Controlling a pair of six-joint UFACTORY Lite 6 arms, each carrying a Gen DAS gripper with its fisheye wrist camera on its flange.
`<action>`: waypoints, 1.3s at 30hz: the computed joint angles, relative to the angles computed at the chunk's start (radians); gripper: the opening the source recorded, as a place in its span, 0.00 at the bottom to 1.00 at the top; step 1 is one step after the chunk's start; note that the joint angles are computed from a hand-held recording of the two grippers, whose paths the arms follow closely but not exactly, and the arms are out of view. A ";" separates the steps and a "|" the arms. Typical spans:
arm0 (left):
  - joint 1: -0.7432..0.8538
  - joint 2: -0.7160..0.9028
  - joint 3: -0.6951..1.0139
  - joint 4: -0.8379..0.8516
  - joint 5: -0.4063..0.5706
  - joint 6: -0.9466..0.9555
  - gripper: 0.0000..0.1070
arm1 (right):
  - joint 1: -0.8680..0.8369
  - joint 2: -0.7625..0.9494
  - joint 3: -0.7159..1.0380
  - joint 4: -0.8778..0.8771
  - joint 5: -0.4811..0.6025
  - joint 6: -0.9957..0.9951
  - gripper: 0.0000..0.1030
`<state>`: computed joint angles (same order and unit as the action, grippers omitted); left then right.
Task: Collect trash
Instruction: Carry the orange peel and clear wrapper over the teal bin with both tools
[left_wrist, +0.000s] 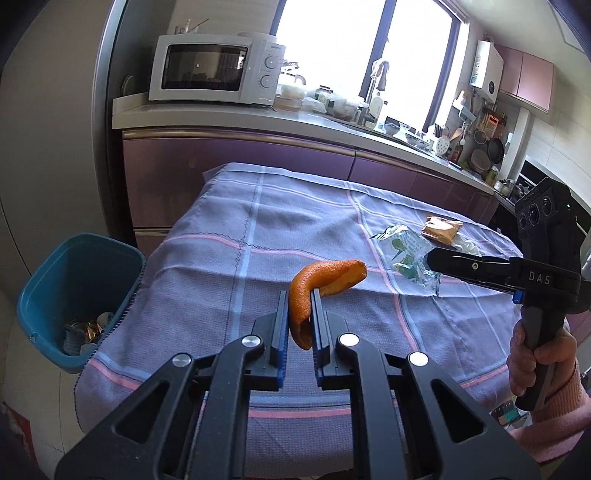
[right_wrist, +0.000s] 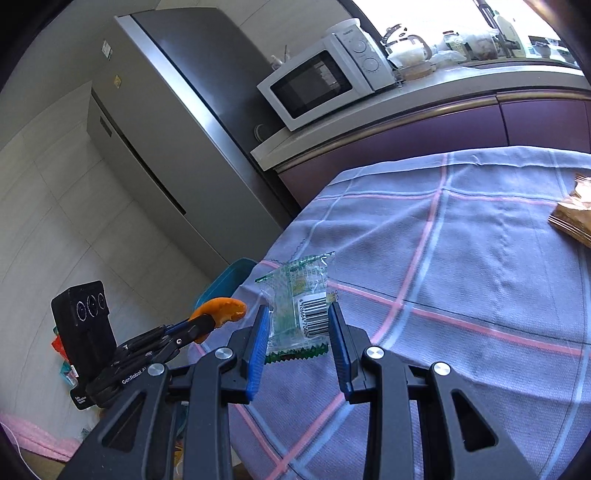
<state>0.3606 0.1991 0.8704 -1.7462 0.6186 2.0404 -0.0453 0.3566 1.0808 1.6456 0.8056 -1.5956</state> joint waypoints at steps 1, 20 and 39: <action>0.007 0.000 0.006 0.003 -0.003 -0.005 0.10 | 0.013 0.007 0.015 -0.004 0.000 0.007 0.30; 0.223 -0.012 0.046 0.048 0.013 -0.043 0.11 | 0.216 0.187 0.323 -0.110 -0.016 0.167 0.30; 0.363 0.126 0.205 0.068 -0.013 -0.078 0.11 | 0.375 0.449 0.753 -0.278 -0.032 0.435 0.30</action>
